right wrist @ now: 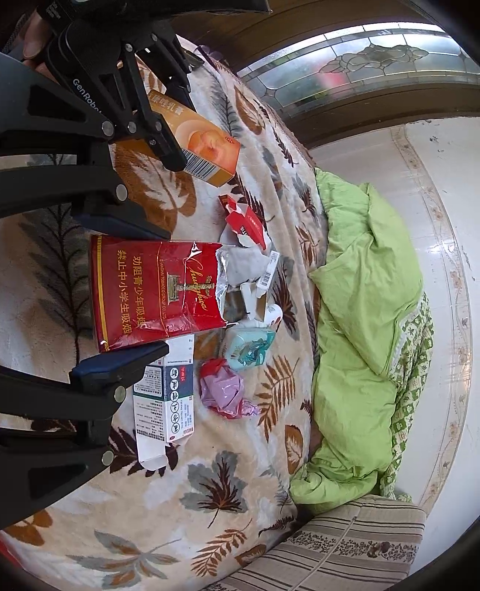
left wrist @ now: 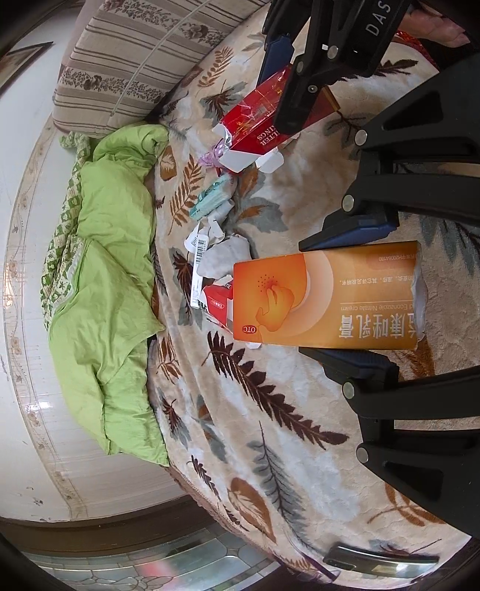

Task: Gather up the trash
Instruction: 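Hold the orange box in the left gripper while the right gripper holds the red pack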

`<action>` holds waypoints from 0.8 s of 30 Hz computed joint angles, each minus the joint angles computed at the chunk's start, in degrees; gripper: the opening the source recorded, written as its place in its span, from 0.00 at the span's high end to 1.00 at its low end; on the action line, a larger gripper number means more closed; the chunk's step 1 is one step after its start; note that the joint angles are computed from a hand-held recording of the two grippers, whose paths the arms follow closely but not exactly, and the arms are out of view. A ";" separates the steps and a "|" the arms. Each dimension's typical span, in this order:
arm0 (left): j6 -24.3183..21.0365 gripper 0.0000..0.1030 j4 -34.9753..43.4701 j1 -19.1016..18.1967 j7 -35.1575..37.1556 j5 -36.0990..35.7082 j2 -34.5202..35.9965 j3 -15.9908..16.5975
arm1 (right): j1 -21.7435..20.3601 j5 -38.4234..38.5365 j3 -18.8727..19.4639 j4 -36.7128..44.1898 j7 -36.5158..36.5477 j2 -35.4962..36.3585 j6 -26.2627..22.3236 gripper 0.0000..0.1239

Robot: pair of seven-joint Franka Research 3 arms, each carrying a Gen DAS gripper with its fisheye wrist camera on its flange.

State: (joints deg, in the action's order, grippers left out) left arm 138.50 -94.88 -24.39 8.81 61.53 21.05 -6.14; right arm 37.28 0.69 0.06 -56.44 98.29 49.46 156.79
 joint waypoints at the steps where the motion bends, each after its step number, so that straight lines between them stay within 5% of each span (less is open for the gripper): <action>1: -0.19 0.56 0.06 -0.12 -0.07 0.22 0.02 0.05 | 0.10 -0.09 -0.09 -0.34 0.01 -0.18 0.53 0.54; 24: -0.60 0.56 0.04 -0.26 -0.33 0.51 -0.02 -0.09 | 0.14 0.16 -0.20 -1.77 -0.44 -1.01 2.00 0.54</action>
State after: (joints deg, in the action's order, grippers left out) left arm 137.89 -94.84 -24.65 8.48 62.04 21.04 -6.24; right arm 37.41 0.84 -0.14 -58.21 97.84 48.45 158.79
